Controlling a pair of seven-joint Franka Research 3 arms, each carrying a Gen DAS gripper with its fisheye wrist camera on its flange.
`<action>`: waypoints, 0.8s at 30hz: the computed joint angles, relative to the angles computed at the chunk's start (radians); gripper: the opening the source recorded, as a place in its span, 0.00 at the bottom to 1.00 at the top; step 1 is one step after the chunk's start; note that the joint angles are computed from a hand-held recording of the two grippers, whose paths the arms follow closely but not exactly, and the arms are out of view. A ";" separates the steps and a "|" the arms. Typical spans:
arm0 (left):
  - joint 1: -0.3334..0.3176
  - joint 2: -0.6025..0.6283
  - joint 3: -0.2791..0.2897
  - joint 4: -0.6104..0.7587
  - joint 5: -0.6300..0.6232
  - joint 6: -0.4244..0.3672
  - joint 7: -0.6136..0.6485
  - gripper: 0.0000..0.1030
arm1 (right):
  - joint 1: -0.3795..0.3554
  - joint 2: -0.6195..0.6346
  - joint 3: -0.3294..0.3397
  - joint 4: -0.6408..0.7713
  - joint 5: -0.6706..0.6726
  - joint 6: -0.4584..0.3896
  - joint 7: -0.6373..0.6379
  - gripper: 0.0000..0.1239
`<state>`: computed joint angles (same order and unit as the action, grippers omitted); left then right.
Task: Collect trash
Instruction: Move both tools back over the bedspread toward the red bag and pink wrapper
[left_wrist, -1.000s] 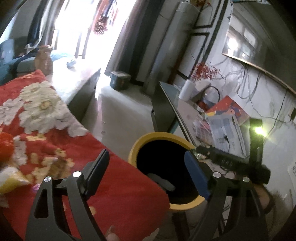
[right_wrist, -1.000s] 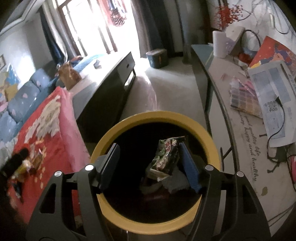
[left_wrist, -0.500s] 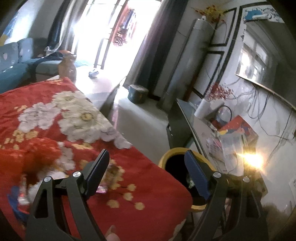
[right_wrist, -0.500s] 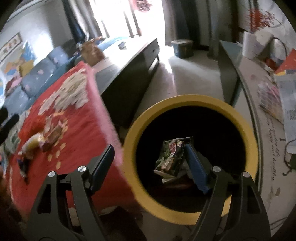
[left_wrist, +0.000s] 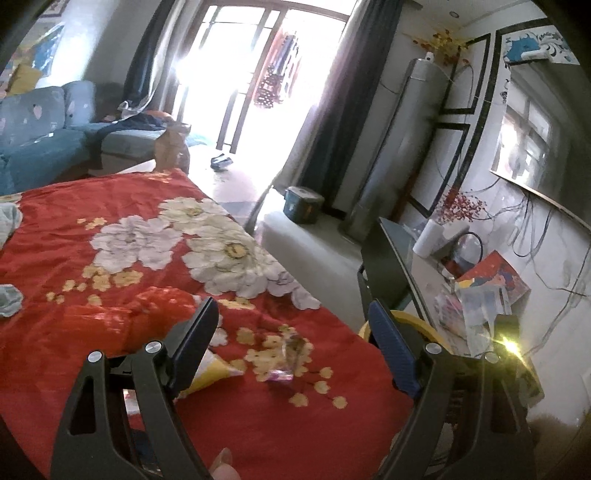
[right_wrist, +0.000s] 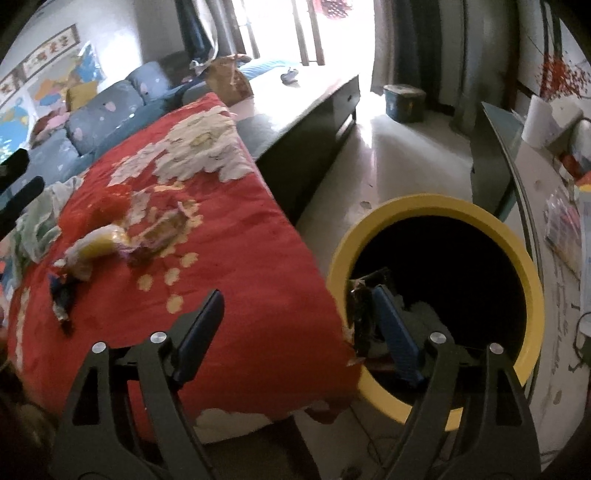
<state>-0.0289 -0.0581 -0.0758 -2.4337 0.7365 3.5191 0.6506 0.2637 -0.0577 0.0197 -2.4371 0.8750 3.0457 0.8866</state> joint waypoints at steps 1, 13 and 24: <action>0.003 -0.008 0.004 -0.007 0.002 0.000 -0.002 0.78 | 0.002 -0.003 0.003 0.000 -0.004 0.001 0.003 0.60; 0.031 -0.071 0.048 -0.080 -0.030 0.012 0.042 0.78 | 0.060 -0.023 0.019 0.012 -0.016 -0.010 -0.005 0.60; 0.057 -0.089 0.078 -0.116 -0.076 0.011 0.075 0.78 | 0.120 -0.024 0.033 0.060 0.088 -0.008 -0.110 0.60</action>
<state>0.0282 -0.1469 0.0017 -2.5500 0.6602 3.5306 0.7254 0.3833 -0.0819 0.0531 -2.3776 0.9630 3.0381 0.7764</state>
